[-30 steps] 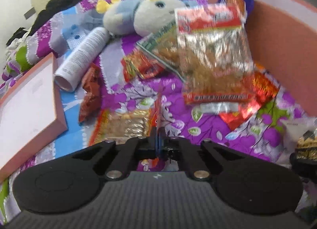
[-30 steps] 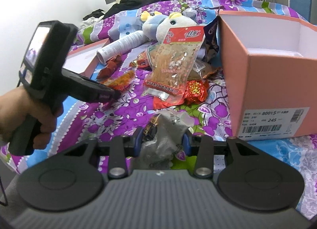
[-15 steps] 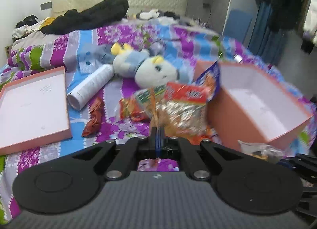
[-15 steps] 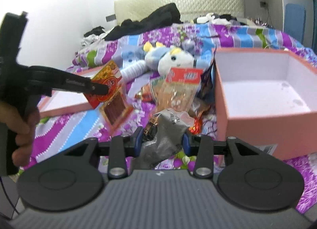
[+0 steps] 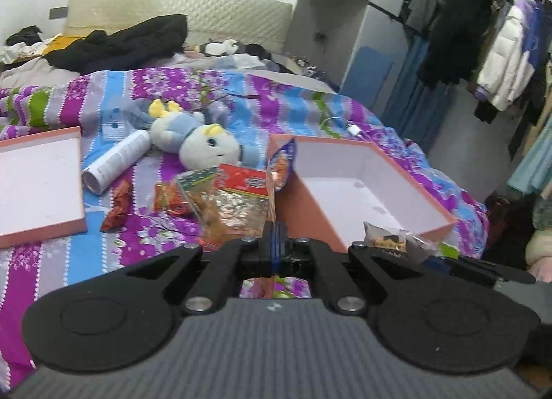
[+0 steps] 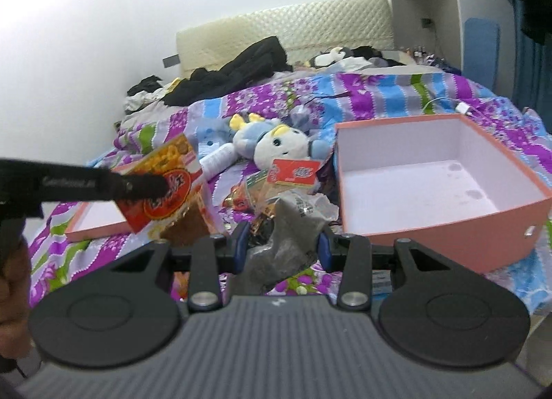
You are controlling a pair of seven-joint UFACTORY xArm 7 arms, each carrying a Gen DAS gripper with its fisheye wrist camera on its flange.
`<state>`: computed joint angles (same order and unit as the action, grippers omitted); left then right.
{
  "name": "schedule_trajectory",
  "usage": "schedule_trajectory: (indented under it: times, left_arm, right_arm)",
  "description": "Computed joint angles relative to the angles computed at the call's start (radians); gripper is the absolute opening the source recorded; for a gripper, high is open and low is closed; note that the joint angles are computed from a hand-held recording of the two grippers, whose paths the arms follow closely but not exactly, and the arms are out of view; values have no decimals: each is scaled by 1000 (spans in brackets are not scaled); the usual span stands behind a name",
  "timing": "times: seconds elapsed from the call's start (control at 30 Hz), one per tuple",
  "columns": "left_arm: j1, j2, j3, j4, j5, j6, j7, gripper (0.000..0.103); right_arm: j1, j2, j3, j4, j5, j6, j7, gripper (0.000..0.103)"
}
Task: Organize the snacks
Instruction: 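Carry the grey foil packet with the right tool while the left carries its packet over the open pink box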
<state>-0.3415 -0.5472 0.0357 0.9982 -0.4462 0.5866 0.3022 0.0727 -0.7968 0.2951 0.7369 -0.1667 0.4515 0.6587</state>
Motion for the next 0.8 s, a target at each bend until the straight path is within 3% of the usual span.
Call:
schedule_trajectory:
  times: [0.23, 0.4, 0.6, 0.8]
  left_arm:
    - [-36, -78, -18, -18, -15, 39, -32, 0]
    - [-65, -59, -6, 33, -48, 94, -57, 0]
    - [-89, 25, -22, 114, -78, 107, -38, 0]
    - [-94, 188, -49, 272, -124, 113, -15, 0]
  right_arm:
    - [10, -115, -18, -4, 9, 112, -12, 42]
    - [1, -178, -28, -3, 17, 188, -25, 42]
    - [-32, -195, -58, -5, 22, 219, -41, 42]
    - [-53, -140, -111, 26, 27, 220, -97, 42]
